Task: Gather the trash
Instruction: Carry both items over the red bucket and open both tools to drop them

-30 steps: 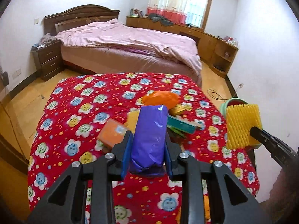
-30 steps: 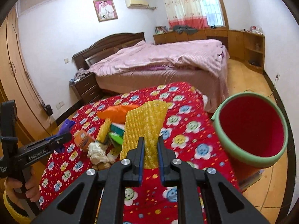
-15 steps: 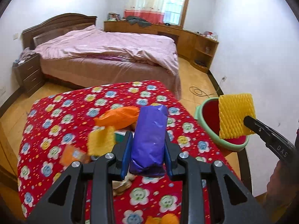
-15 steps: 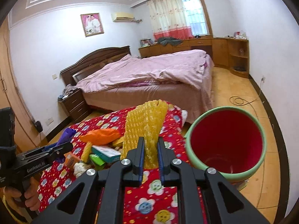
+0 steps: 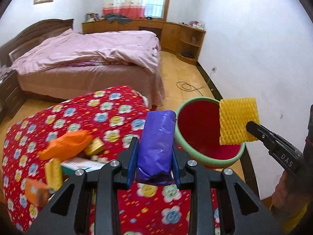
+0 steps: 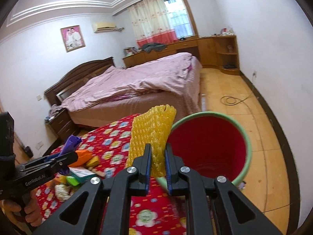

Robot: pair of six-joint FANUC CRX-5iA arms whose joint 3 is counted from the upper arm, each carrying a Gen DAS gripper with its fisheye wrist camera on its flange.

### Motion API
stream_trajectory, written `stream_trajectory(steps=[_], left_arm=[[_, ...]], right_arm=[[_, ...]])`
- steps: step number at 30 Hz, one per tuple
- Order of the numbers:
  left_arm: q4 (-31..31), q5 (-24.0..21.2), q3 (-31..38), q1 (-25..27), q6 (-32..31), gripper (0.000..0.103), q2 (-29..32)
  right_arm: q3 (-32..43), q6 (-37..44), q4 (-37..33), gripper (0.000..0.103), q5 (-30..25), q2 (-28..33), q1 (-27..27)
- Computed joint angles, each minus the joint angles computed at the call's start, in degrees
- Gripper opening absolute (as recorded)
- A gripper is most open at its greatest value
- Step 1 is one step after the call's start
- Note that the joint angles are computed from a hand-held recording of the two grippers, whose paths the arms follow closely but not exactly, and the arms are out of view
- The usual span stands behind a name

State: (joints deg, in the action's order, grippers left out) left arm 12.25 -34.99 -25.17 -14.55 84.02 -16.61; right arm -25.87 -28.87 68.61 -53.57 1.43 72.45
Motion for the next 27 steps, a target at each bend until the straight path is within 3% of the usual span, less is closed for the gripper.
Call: stream_trajectory(steps=[12,18,23,25,27], left_arm=[[-3.02,-0.43,11.36,-7.92,2.47,0.031,16.23],[-2.11,-2.35,15.55,-8.92,1.76,0.031,23.19],[1.33,-2.17,15.93,-8.54,-0.89,0.031,25.27],[2.54,-2.46,16.16,-8.33,-1.96,0.034,25.78],[2.49,-2.66,16.58,-8.48,-1.70,0.044,25.89]], right_arm=[[-5.58,-3.00,-2.67,0.014,-2.58,-2.84,-3.03],[-6.50,-2.54,-5.25,0.015,-1.42,-2.82,-5.47],[-7.39,-2.41,-6.20,0.018,0.18,-2.83,-7.12],[-7.53,-2.83,-6.15,0.018,0.50,-2.71,-7.42],[-7.53,-3.12,-6.10,0.021,1.01,-2.54,-7.81]])
